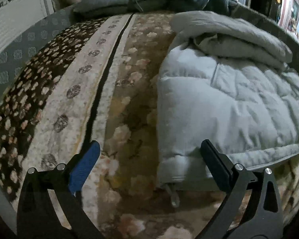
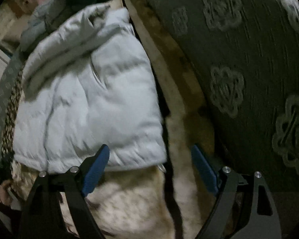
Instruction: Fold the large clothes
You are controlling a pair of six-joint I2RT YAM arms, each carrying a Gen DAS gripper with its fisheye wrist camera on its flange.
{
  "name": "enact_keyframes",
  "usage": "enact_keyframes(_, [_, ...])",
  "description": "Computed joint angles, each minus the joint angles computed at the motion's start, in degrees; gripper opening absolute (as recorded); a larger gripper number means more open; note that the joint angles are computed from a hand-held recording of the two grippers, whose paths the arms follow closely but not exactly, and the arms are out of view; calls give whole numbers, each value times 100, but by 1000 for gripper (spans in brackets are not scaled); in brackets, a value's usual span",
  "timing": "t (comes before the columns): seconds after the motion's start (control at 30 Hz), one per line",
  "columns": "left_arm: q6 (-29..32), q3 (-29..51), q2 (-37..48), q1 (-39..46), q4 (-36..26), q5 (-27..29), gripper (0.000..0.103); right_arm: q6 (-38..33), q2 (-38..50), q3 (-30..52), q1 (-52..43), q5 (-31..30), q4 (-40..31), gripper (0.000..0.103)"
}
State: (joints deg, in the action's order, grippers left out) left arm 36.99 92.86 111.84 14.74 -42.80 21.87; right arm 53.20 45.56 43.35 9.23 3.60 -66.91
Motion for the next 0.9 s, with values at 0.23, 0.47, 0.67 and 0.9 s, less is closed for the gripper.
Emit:
enact_keyframes(0.23, [427, -761, -496, -183, 40, 82, 100, -366, -551, -515, -180, -514, 343, 85])
enact_keyframes(0.47, [153, -661, -106, -333, -108, -47, 100, -607, -174, -807, -570, -1300, 1183, 85])
enact_keyframes(0.67, [-223, -769, 52, -505, 132, -127, 100, -659, 89, -1119, -1038, -1894, 1757, 86])
enact_keyframes(0.9, [-218, -680, 133, -621, -3, -87, 89, -762, 193, -1148, -903, -1857, 1810, 79])
